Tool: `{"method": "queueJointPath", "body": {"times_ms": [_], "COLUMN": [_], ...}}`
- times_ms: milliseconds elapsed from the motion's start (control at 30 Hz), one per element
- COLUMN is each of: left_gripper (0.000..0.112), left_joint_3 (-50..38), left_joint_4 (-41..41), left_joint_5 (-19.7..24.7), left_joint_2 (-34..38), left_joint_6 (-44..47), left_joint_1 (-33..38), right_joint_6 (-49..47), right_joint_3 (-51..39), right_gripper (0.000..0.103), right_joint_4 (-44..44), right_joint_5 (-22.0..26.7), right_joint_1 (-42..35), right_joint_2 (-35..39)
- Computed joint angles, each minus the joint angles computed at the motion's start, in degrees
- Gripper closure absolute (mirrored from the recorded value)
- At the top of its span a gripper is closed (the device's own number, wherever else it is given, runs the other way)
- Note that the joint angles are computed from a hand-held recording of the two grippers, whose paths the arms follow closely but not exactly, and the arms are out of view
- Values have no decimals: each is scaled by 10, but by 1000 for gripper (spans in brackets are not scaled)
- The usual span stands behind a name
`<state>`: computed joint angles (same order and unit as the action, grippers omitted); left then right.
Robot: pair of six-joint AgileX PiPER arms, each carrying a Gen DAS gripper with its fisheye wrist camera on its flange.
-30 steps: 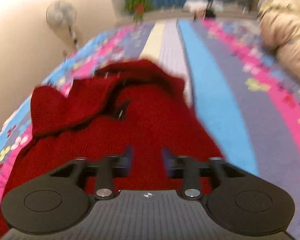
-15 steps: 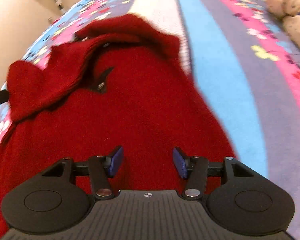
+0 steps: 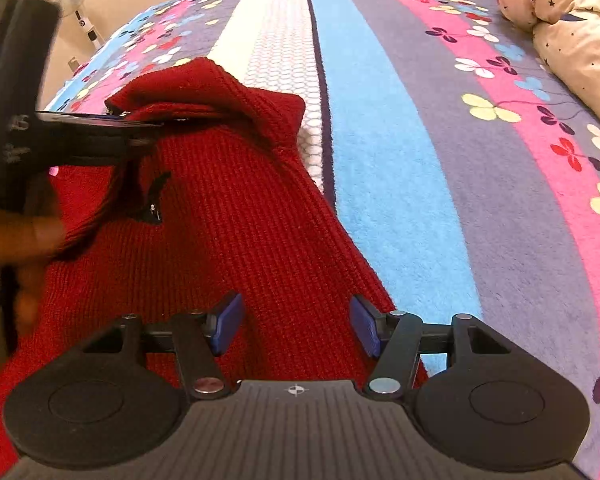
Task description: Fold small clothes
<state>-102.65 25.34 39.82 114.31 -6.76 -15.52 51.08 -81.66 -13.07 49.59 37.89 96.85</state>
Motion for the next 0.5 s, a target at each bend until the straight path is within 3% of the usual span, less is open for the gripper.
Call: {"method": "queueJointPath", "body": {"times_ms": [100,267,500], "left_gripper": [101,102,98], "left_joint_3": [39,4,-156], "left_joint_4": [14,-80,-112], "left_joint_5": [-38,-37,29], "left_joint_2": [-54,-94,14], "left_joint_6": [-5,16,-5], "left_joint_1": [69,302,581], "right_joint_6": [-6,-2,12], "right_joint_3": [-4,-7,-25], "right_gripper": [42,42,42], "right_joint_4": [4,-3,-27], "right_joint_5": [0,-1,19], "right_joint_1": [-5,0,19], "right_joint_2": [3,5,17]}}
